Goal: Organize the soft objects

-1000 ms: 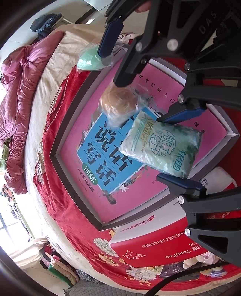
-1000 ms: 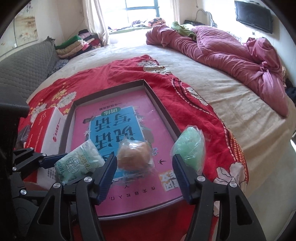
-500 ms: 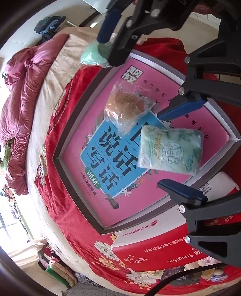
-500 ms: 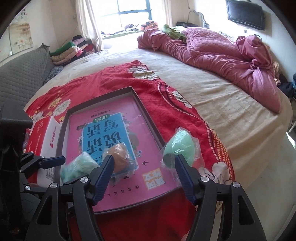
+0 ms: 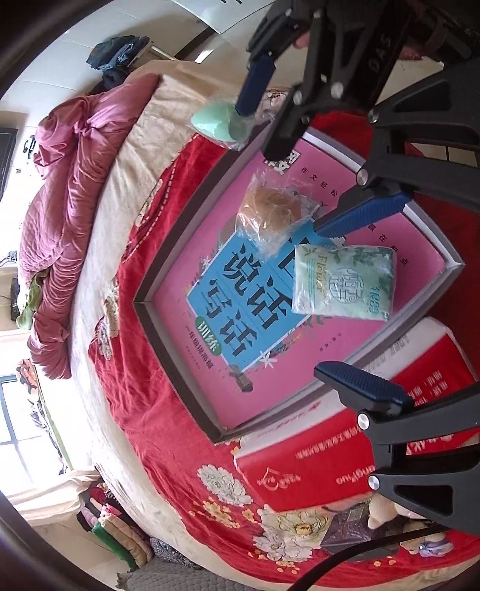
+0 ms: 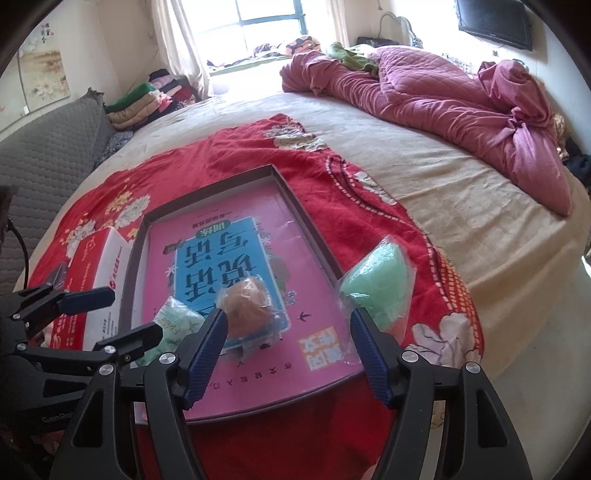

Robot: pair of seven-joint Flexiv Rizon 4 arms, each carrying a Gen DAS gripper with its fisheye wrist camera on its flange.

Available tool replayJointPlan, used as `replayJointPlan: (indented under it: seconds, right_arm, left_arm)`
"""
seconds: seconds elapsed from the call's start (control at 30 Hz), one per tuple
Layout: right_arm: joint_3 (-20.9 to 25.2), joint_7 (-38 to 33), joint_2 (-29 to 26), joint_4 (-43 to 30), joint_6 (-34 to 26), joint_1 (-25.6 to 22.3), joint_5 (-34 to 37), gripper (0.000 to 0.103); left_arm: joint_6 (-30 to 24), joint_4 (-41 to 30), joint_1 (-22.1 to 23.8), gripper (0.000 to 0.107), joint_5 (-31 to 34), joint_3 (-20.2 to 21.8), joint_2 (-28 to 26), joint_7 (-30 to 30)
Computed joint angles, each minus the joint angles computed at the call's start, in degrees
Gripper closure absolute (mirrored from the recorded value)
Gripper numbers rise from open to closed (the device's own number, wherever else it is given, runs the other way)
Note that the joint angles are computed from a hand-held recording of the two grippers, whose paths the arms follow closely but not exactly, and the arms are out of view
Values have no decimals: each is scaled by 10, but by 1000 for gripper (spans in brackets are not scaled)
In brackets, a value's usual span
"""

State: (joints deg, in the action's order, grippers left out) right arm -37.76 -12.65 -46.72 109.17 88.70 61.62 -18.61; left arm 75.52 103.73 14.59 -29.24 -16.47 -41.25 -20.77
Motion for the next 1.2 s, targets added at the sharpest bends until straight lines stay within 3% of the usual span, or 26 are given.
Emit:
replayJointPlan:
  seconds: [0.37,0.63,1.2]
  right_arm:
    - [32,-10,-8,-29,-9,-20,-11,33]
    - [23,5,-16,-33,-6,-7,-22,33]
    - [-75,9,15,37,-20,90,-5,33]
  left_arm:
    - [-13,9,27,38,-40,-25,17,23]
    - [-18,20,38,38,-87,-36,30,57]
    - [-23,40,34,38,-153,-33,52,109]
